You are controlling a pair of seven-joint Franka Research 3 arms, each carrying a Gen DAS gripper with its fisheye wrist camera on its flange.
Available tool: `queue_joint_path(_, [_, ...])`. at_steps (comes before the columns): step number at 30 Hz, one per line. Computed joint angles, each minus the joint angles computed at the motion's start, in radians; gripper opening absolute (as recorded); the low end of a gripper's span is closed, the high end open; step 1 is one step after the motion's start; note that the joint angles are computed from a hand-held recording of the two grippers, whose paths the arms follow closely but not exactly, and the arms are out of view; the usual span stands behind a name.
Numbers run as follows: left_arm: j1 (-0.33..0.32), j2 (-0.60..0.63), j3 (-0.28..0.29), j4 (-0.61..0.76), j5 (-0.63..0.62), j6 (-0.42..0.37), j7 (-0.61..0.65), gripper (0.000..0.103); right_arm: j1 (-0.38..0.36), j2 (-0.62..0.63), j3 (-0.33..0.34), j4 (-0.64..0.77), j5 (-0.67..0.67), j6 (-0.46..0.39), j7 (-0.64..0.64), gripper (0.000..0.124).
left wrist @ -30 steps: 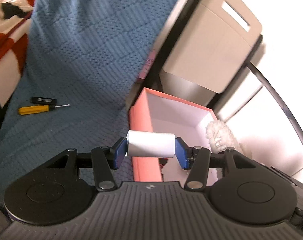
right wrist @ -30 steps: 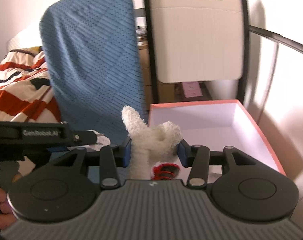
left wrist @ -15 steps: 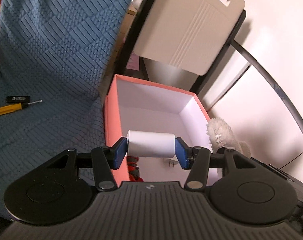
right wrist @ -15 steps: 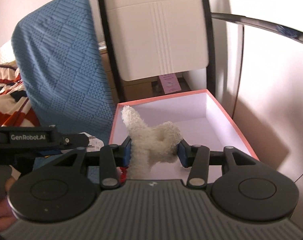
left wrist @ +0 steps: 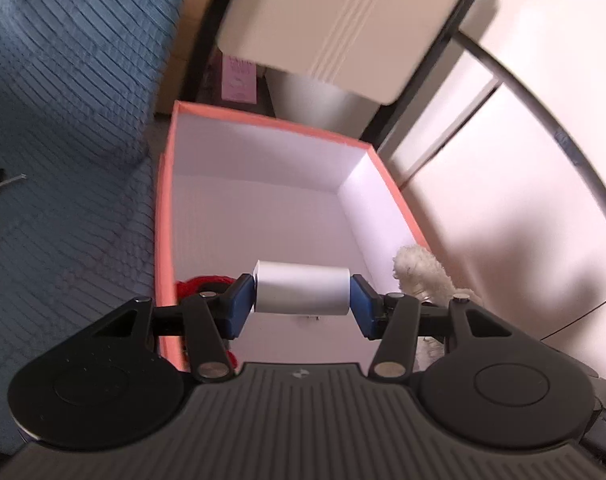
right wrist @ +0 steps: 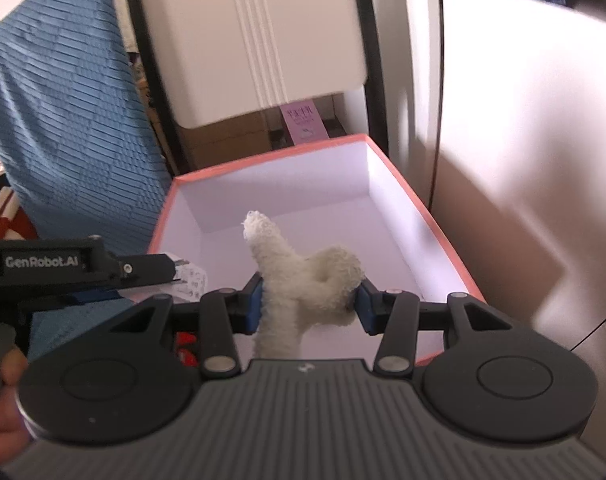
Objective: Organize rigid objects
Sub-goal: 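Open both grippers to drop the charger and hair clip into the box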
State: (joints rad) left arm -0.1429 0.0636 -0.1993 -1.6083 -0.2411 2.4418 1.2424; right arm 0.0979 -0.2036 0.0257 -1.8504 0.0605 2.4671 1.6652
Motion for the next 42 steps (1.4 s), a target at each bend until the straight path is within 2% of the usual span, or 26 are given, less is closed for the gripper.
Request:
queue_joint_path(4, [-0.010, 0.069, -0.009, 0.070, 0.048, -0.052, -0.016, 0.058, -0.008, 0.034, -0.011, 0.013, 0.004, -0.023, 0.006, 0.049])
queue_joint_path(11, [-0.011, 0.157, -0.028, 0.153, 0.060, -0.096, -0.021, 0.058, -0.012, 0.083, -0.024, 0.035, 0.009, -0.045, 0.013, 0.049])
queue_joint_path(21, [-0.011, 0.164, -0.034, 0.172, 0.085, -0.079, -0.020, 0.060, -0.011, 0.101, -0.035, 0.052, 0.041, -0.073, -0.020, 0.051])
queue_joint_path(27, [-0.007, 0.107, -0.029, 0.111, 0.085, -0.039, -0.024, 0.061, -0.007, 0.087, -0.032, 0.052, 0.047, -0.074, -0.018, 0.051])
queue_joint_path(35, [-0.007, -0.029, -0.002, -0.026, 0.117, 0.073, -0.058, 0.063, 0.014, 0.045, -0.021, 0.048, 0.093, -0.040, -0.056, 0.051])
queue_joint_path(42, [-0.008, -0.166, 0.031, -0.147, 0.118, 0.120, -0.059, 0.066, 0.039, 0.006, -0.010, 0.042, 0.135, 0.004, -0.110, 0.051])
